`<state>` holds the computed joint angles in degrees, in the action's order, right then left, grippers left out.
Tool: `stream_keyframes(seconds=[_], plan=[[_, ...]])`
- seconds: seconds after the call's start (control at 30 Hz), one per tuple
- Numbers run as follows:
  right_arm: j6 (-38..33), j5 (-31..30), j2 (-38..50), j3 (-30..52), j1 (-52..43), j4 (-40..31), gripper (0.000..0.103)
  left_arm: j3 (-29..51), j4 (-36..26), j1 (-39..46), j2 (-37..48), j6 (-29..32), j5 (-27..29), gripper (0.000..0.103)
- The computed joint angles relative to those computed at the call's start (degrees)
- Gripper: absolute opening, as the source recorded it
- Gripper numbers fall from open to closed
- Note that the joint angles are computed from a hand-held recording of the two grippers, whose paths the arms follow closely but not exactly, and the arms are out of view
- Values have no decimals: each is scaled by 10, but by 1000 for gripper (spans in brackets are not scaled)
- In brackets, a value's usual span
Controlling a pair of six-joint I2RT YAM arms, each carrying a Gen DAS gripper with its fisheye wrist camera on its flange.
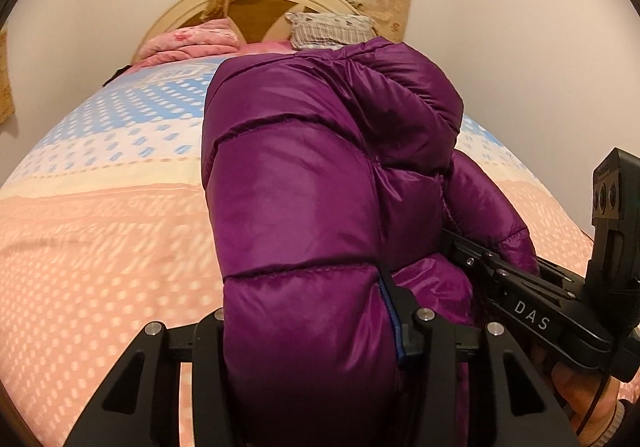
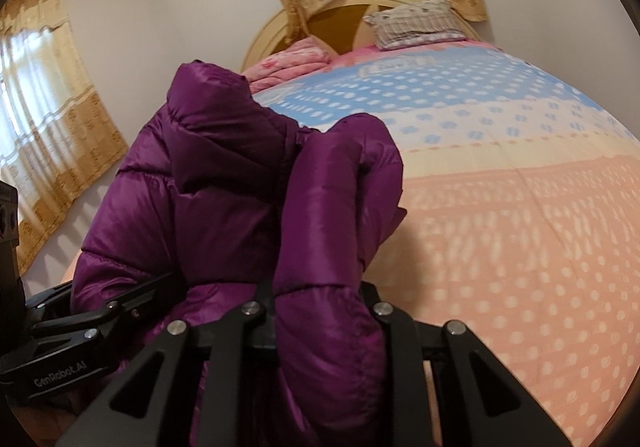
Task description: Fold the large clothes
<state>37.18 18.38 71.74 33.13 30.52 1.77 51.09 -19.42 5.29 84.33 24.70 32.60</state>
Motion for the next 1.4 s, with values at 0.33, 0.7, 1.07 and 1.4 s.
stream_keyframes(seconds=[0.33, 0.7, 1.07, 1.4], plan=[[-20, 0, 89, 81, 41, 6, 24, 13, -22, 92, 10, 48, 37, 48], [-32, -23, 150, 126, 50, 17, 24, 25, -37, 139, 18, 70, 48, 48], [-32, -35, 190, 155, 62, 18, 24, 53, -52, 169, 55, 85, 52, 48], [-20, -41, 216, 164, 69, 16, 24, 62, -57, 190, 87, 99, 53, 48]])
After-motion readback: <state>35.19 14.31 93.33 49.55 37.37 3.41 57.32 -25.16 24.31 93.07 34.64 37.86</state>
